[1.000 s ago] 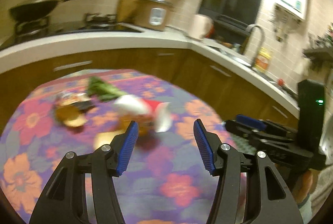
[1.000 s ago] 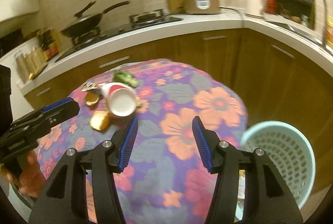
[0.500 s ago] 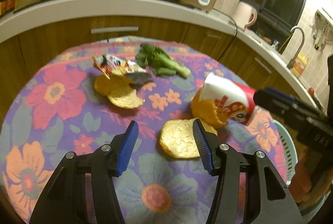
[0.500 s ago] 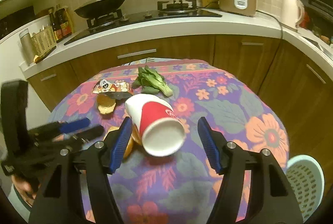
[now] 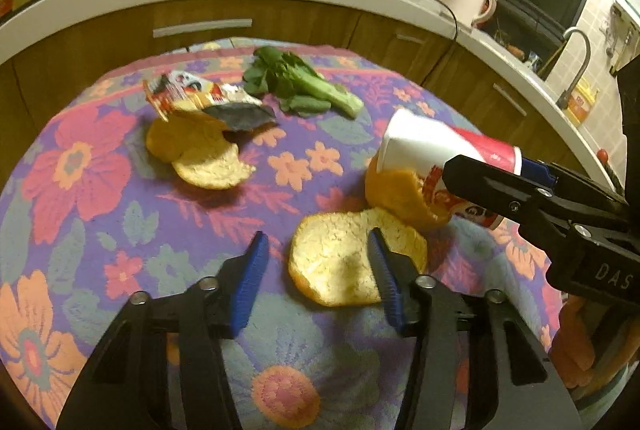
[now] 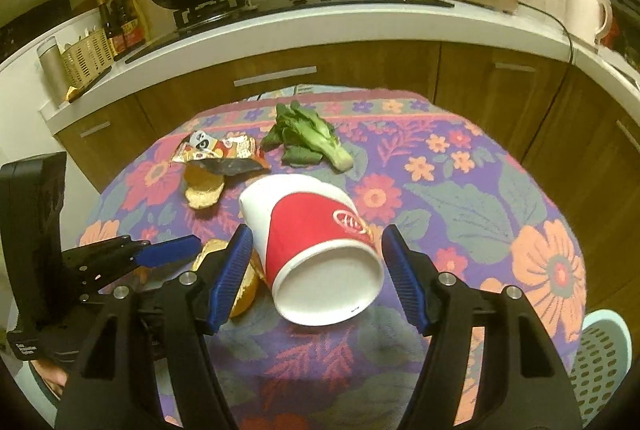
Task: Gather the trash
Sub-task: 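Grasp the red paper cup with the right gripper while the left gripper grasps the golden bread slice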
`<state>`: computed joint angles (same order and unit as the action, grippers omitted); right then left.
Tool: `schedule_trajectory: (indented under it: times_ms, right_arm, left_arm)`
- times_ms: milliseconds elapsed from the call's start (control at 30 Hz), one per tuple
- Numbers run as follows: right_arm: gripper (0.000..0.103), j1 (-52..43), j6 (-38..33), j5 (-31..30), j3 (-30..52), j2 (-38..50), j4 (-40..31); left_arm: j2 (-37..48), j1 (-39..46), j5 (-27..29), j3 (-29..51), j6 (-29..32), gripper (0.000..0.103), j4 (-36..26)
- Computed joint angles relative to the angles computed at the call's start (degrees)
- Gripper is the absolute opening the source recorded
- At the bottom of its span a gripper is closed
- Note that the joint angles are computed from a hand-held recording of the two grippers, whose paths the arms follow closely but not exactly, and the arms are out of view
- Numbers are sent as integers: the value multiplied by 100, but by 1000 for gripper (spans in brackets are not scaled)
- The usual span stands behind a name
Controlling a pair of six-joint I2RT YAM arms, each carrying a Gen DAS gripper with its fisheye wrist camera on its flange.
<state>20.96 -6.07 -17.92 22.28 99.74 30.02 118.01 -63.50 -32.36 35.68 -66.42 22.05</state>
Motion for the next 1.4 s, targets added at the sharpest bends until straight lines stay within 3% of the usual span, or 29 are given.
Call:
schedule_trajectory:
  times_ms: [67,133,233,267,533,767,1000,1167,1400]
  right_arm:
    - [60,-20,8,-34,-115,23,169]
    - [60,-28,47,-46,-221,-4,315]
    - [59,-94,45,-98,-422,-99,538]
    - [59,-118,49,-123,-490,-158,589]
    - [59,-586,35,-492,-1101,-1041,705]
    - [59,-1371,-181,-991,-1586,-2095,308]
    - [59,-2902,-820,-1959,-1804,-3169,-777]
    - [59,-4260,-1685,-2817,-1652,-3503,-1813]
    - [59,-6563,-3772,-3939,-1016,-2956,-3498]
  left_arm:
    - [25,-17,-13,72,21,43,-107]
    - [51,-23,27,107,98,35,-104]
    - [102,-69,-1,246,161,20,-295]
    - [121,-73,53,243,219,9,-236]
    - [11,-448,-262,166,269,4,-73]
    - [-308,-982,-707,150,295,3,-93]
    - [-590,-1264,-992,494,570,3,-398]
    - [-443,-1308,-964,1128,893,3,-735]
    - [79,-1291,-755,2329,1524,3,-1078]
